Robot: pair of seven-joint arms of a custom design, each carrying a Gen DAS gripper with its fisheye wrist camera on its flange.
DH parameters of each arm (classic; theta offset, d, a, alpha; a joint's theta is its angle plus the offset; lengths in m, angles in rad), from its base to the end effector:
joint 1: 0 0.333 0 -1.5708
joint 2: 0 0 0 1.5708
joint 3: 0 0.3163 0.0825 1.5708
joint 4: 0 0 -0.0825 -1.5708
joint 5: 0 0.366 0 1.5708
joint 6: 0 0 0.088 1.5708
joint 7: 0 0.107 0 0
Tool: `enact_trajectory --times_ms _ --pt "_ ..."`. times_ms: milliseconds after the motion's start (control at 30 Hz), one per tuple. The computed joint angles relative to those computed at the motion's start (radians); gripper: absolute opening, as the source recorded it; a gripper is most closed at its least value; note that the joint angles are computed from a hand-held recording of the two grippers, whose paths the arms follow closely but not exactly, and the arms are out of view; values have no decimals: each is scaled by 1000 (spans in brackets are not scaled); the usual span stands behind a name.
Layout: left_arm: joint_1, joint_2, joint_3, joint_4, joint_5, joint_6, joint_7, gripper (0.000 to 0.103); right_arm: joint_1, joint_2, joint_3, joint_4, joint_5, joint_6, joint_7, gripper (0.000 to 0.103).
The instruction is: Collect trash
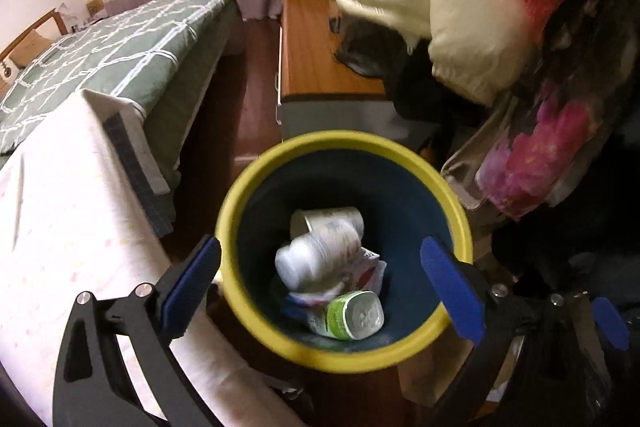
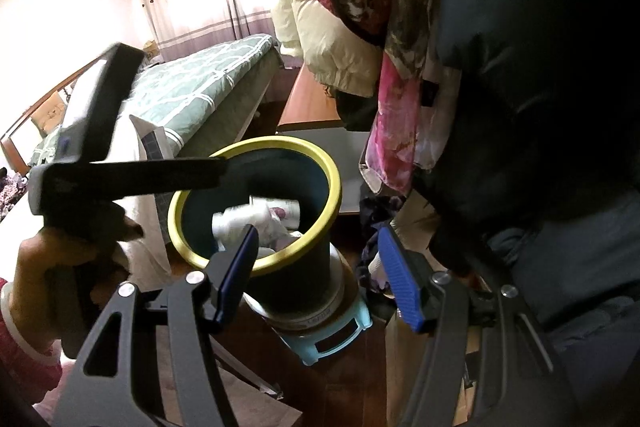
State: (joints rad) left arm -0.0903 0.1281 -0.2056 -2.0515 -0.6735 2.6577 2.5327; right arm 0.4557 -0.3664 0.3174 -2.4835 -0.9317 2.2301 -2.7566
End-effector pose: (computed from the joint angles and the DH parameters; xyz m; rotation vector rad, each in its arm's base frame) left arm 0.5736 -0.1527 0.4361 -1.1552 2.5540 -0.9005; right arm 0.3197 0.2835 0.4473 -1.1299 2.2016 -0.9158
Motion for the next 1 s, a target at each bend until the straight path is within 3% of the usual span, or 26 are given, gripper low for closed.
enact_trajectory --times_ms 133,267,367,600,833,1000 --pt "56 -139 40 -73 -222 -55 171 99 5 16 4 23 -18 16 -14 60" --pt "81 -288 144 -165 -404 -70 349 99 13 61 4 79 -42 36 -61 61" --pt "116 -372 225 -212 -460 -71 429 99 20 95 4 126 -73 56 -89 62" --pt "266 -450 378 -241 -418 -122 405 99 64 220 11 308 -193 60 -163 67" --pt "389 -475 457 -262 -378 -94 390 99 143 331 -15 465 -290 84 -216 77" --pt "416 -485 484 -281 -401 -48 435 99 189 363 -32 495 -301 92 -226 84"
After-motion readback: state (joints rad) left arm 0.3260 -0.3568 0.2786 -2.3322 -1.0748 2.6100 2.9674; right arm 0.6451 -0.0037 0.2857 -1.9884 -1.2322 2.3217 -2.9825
